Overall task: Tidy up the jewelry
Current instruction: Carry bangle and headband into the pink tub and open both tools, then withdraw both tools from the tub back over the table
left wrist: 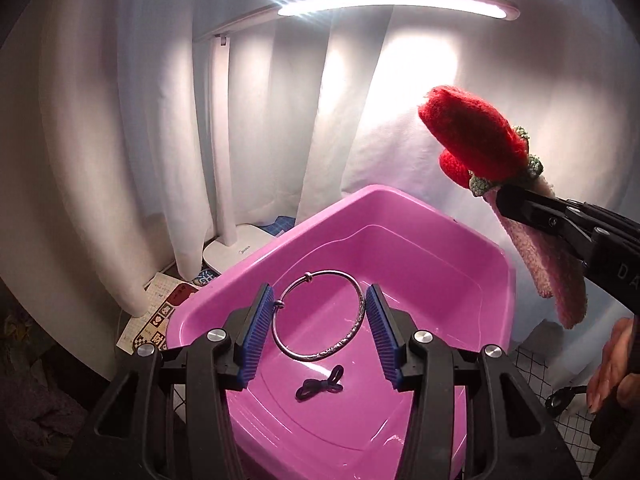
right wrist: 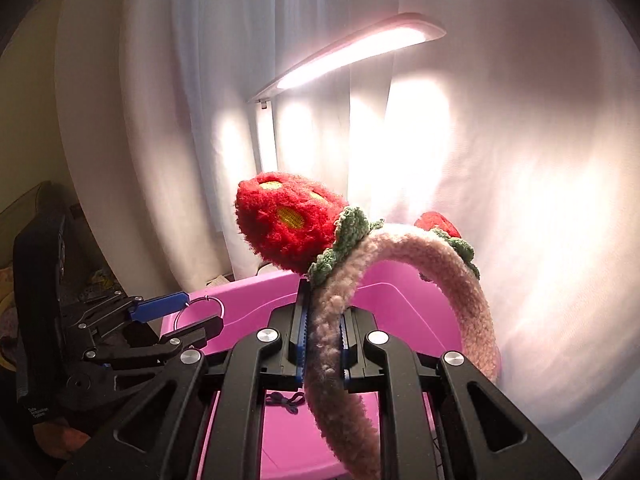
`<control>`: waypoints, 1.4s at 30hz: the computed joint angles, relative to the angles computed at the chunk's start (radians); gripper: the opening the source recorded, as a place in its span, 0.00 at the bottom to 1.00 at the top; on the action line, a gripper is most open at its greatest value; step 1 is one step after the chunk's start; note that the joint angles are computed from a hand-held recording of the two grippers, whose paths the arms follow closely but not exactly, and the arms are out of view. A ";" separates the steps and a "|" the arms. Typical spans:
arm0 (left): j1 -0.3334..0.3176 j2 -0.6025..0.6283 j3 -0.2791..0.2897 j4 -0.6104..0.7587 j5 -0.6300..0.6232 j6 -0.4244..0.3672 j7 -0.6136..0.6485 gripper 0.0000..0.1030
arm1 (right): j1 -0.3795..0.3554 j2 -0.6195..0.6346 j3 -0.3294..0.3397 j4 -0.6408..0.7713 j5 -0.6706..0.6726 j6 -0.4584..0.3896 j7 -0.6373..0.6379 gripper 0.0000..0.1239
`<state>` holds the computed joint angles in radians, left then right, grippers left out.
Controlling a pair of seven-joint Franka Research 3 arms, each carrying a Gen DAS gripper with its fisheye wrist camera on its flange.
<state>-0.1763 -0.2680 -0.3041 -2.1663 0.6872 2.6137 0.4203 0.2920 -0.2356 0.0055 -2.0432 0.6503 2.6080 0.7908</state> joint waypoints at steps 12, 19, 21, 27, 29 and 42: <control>-0.047 0.121 0.073 0.062 -0.302 -0.115 0.235 0.46 | -0.036 0.361 0.046 0.377 -0.339 -0.319 0.363 0.10; -0.046 0.150 0.067 0.098 -0.315 -0.168 0.265 0.55 | -0.031 0.452 0.047 0.475 -0.406 -0.411 0.447 0.15; -0.047 0.154 0.063 0.108 -0.300 -0.188 0.260 0.66 | -0.031 0.467 0.045 0.493 -0.412 -0.423 0.465 0.25; -0.048 0.149 0.065 0.105 -0.291 -0.209 0.251 0.80 | -0.037 0.446 0.040 0.465 -0.422 -0.384 0.494 0.42; -0.047 0.147 0.066 0.105 -0.293 -0.214 0.249 0.80 | -0.041 0.436 0.040 0.450 -0.421 -0.378 0.493 0.42; -0.055 0.115 0.055 0.093 -0.275 -0.241 0.223 0.83 | -0.055 0.358 0.042 0.358 -0.383 -0.367 0.462 0.43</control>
